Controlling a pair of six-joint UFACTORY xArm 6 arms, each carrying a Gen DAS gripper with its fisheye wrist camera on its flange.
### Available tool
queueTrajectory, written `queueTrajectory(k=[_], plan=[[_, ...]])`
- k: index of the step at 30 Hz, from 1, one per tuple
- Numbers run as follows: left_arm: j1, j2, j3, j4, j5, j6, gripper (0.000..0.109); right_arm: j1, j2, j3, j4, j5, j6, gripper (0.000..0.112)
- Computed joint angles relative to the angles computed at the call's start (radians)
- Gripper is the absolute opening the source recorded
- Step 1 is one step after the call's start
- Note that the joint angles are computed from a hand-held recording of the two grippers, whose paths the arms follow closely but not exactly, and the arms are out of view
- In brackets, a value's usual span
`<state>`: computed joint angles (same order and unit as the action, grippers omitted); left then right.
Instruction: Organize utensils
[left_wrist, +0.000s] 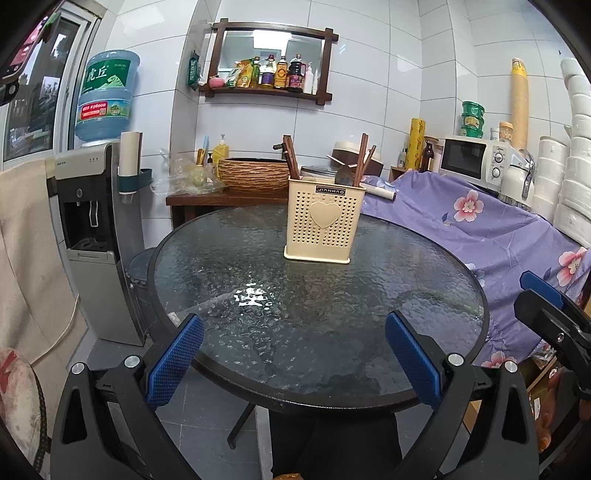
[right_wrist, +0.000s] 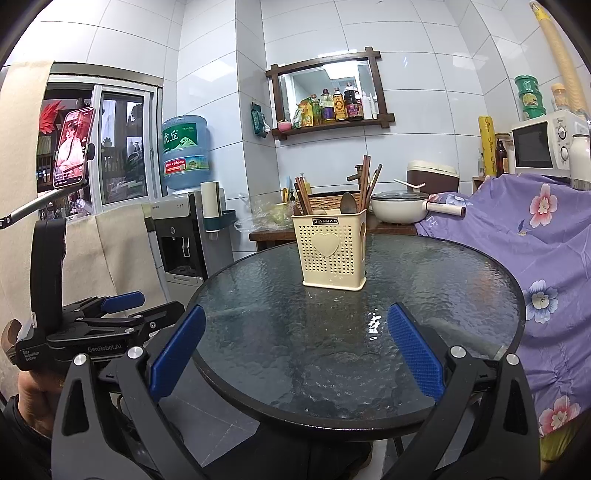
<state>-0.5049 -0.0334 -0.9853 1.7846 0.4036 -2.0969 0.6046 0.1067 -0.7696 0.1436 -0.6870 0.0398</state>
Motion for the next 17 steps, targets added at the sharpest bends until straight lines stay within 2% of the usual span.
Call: queueTrajectory(k=[3, 7, 17], plan=[[0.0, -0.003, 0.002, 0.029, 0.005, -0.036, 0.097, 0.001, 0.001, -0.001, 0.002, 0.0, -0.003, 0.097], [-0.017, -0.002, 0.006, -0.015, 0.056, 0.012, 0.097, 0.002, 0.004, -0.004, 0.001, 0.006, 0.0, 0.097], [-0.006, 0.005, 0.005, -0.055, 0.043, 0.046, 0.097, 0.004, 0.006, -0.003, 0.001, 0.007, 0.001, 0.097]])
